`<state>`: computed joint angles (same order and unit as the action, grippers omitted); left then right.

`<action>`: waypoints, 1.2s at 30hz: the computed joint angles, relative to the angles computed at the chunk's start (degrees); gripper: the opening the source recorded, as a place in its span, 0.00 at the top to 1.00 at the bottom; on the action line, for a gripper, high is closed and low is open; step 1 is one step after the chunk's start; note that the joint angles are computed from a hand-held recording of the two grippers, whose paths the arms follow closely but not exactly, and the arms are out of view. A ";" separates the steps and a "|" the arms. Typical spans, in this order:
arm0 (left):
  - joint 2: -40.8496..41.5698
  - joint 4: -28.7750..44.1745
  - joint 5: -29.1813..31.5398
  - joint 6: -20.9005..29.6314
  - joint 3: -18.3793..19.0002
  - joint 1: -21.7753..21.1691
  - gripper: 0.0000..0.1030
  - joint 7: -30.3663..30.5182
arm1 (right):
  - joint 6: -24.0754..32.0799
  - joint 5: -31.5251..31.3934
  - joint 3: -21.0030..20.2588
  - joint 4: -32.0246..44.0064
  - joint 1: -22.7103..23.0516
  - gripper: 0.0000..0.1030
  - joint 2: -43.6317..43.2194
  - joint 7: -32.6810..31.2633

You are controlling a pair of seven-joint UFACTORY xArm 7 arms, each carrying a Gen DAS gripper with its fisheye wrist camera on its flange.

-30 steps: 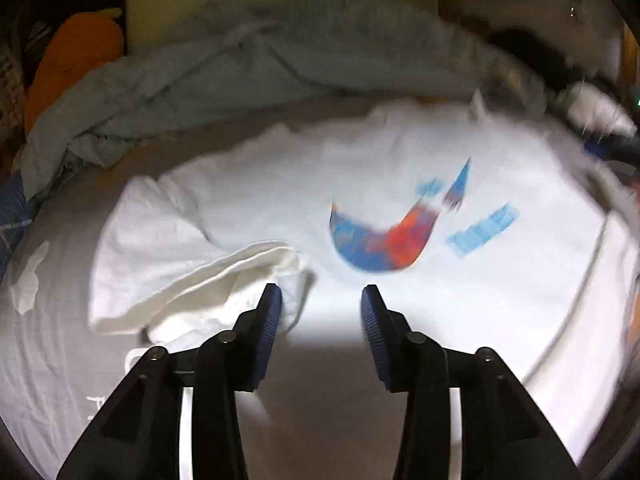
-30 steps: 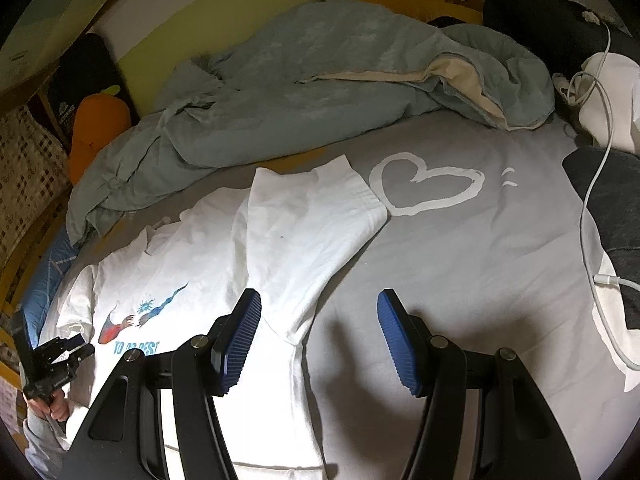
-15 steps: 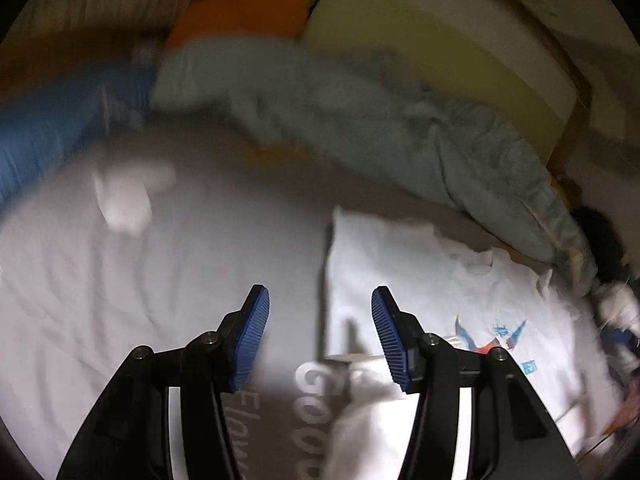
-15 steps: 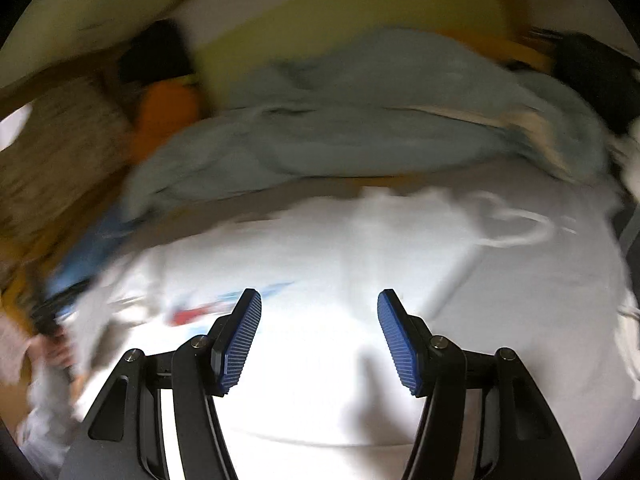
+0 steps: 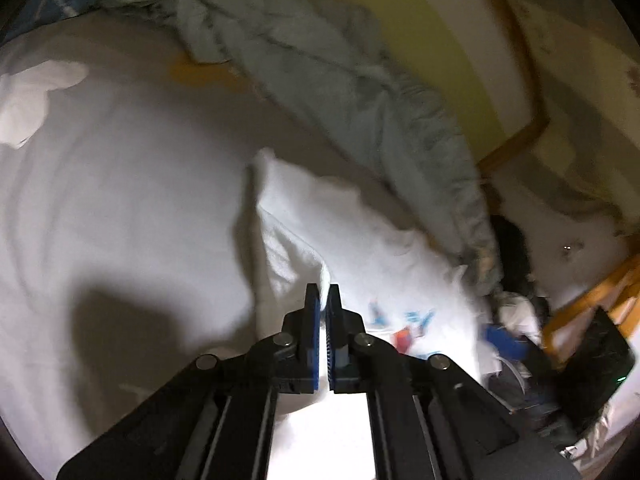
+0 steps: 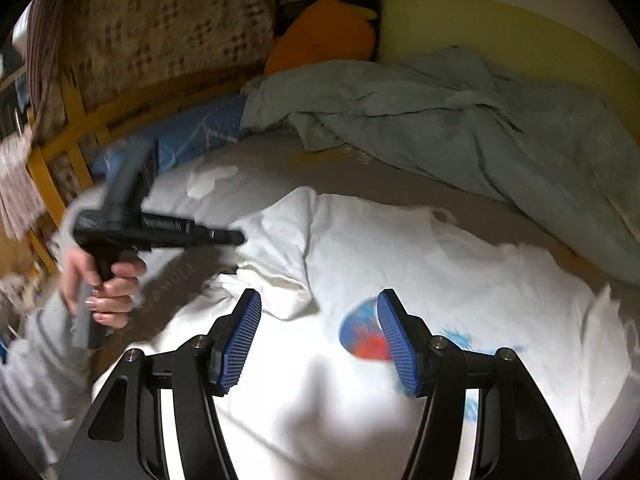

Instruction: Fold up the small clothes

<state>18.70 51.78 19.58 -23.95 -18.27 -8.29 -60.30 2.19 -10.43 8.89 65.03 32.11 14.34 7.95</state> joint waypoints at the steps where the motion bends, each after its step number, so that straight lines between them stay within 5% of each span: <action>1: 0.07 0.28 0.65 -0.61 -0.21 0.37 0.99 0.06 | 0.47 -1.98 -1.58 1.85 2.09 0.40 1.58 1.13; 3: -0.06 -0.30 2.07 -3.84 -0.66 0.99 0.99 -0.29 | 0.82 -1.38 -4.50 5.87 6.52 0.40 5.15 -1.37; 7: -0.76 -0.84 8.52 -7.72 -2.76 4.76 0.98 -4.97 | -0.79 14.41 -5.73 12.35 11.42 0.40 11.26 -17.62; 10: -0.89 -1.15 9.70 -10.69 -0.63 3.76 0.99 -6.29 | 2.84 12.35 -13.55 19.47 18.92 0.40 16.57 -15.76; 14: -0.29 -0.50 11.51 -12.42 1.17 2.46 0.98 -7.04 | 3.53 2.57 -21.30 24.30 24.91 0.56 21.29 -5.86; 16: -1.72 -1.38 10.55 -11.13 2.56 0.90 0.83 -6.87 | 0.83 -1.02 -26.64 24.69 28.08 0.68 22.61 3.12; 17: -2.41 -1.77 9.94 -9.80 2.24 1.15 0.54 -6.74 | 0.06 -3.57 -27.22 24.79 27.78 0.70 22.69 7.68; 18: -3.05 -2.04 8.92 -8.69 3.44 -0.17 0.43 -6.66 | -0.54 -6.62 -27.85 25.46 27.29 0.71 23.06 13.67; 20: -4.41 -3.63 4.96 -7.69 3.75 -1.13 0.43 -3.37 | -1.21 -10.79 -31.75 25.48 27.96 0.75 23.17 24.14; 22: -5.77 -3.64 4.62 -3.51 4.71 -2.21 0.43 -3.55 | 1.53 -11.56 -31.99 26.42 26.59 0.86 23.36 26.80; 24: -7.63 -3.19 1.63 5.07 6.78 -5.57 0.43 -0.92 | 5.10 -10.67 -29.21 26.92 23.13 0.93 22.94 26.58; 26: -8.08 -1.50 -1.85 13.58 6.28 -7.12 0.44 4.38 | 6.36 -11.67 -21.20 26.14 15.19 0.93 21.69 26.36; 29: -3.96 1.66 -5.34 19.81 -9.33 5.42 0.44 12.02 | 8.75 -20.58 -5.52 24.09 0.27 0.93 20.06 31.44; 31: -0.43 3.73 -5.91 22.19 -13.87 8.94 0.44 12.76 | 9.13 -22.53 0.92 24.16 -6.21 0.93 20.71 31.47; 33: -0.62 6.71 -0.04 31.07 -8.99 4.37 0.49 6.86 | 7.52 -16.07 12.91 21.80 -16.04 0.93 21.35 21.93; 34: -1.00 7.31 0.44 32.77 -5.19 0.43 0.49 6.49 | 7.46 -11.49 18.91 20.61 -20.31 0.93 22.05 15.94; 36: -2.36 5.91 -4.63 31.96 -3.29 -1.89 0.49 9.96 | 11.90 -2.98 28.66 22.30 -25.92 0.93 25.39 3.97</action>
<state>16.34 57.68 14.95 8.02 -21.56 -10.18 -50.35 14.09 -13.41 37.55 87.33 6.18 39.73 11.92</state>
